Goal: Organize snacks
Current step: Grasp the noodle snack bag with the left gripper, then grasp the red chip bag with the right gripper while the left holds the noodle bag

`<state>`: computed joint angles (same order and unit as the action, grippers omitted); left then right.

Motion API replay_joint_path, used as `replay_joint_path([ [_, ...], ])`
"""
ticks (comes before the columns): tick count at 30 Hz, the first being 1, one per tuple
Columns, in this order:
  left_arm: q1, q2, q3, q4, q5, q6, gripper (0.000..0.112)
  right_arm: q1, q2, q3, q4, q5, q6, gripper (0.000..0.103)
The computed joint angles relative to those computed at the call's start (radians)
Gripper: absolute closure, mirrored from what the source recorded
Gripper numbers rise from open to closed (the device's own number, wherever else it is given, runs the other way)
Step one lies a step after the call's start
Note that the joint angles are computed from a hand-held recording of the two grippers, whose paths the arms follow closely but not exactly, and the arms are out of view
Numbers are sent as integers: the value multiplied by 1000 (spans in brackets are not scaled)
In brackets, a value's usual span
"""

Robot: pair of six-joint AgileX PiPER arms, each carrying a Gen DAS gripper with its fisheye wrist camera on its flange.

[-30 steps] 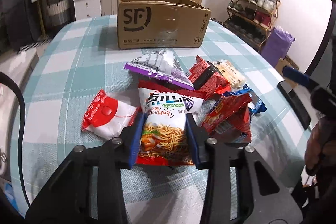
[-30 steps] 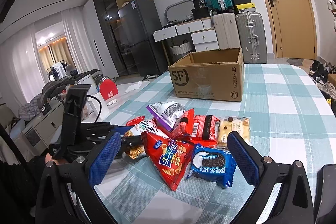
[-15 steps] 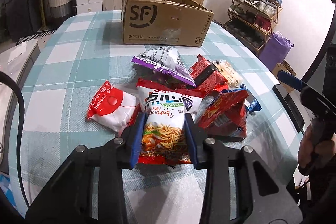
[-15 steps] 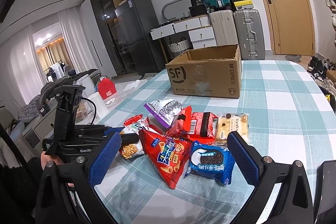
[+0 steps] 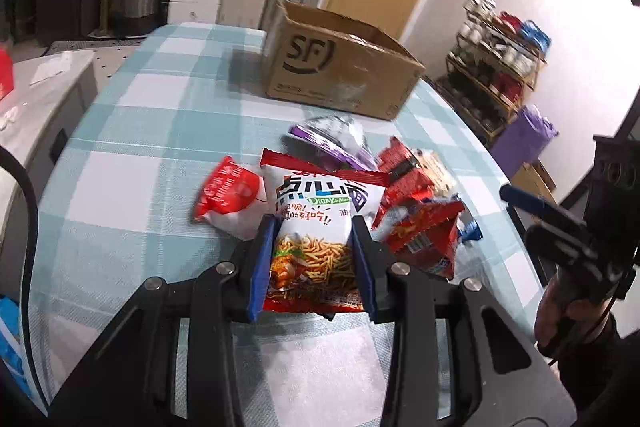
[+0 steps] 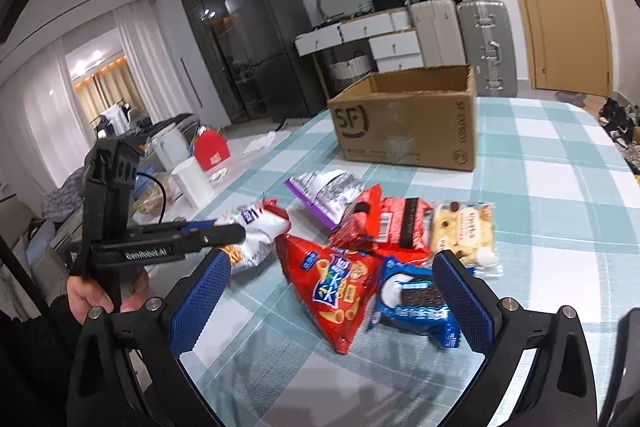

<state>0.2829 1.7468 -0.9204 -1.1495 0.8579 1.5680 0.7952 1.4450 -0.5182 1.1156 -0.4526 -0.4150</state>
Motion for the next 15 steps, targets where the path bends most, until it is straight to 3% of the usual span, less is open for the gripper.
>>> replay_joint_path([
  [6, 66, -13, -25, 5, 56, -40, 79, -34, 75, -55, -146, 59, 91, 1],
  [12, 119, -30, -34, 10, 85, -40, 78, -47, 172, -162, -49, 123, -66, 1],
  [15, 146, -43, -28, 11, 103, -36, 78, -59, 210, -200, -13, 151, -119, 8],
])
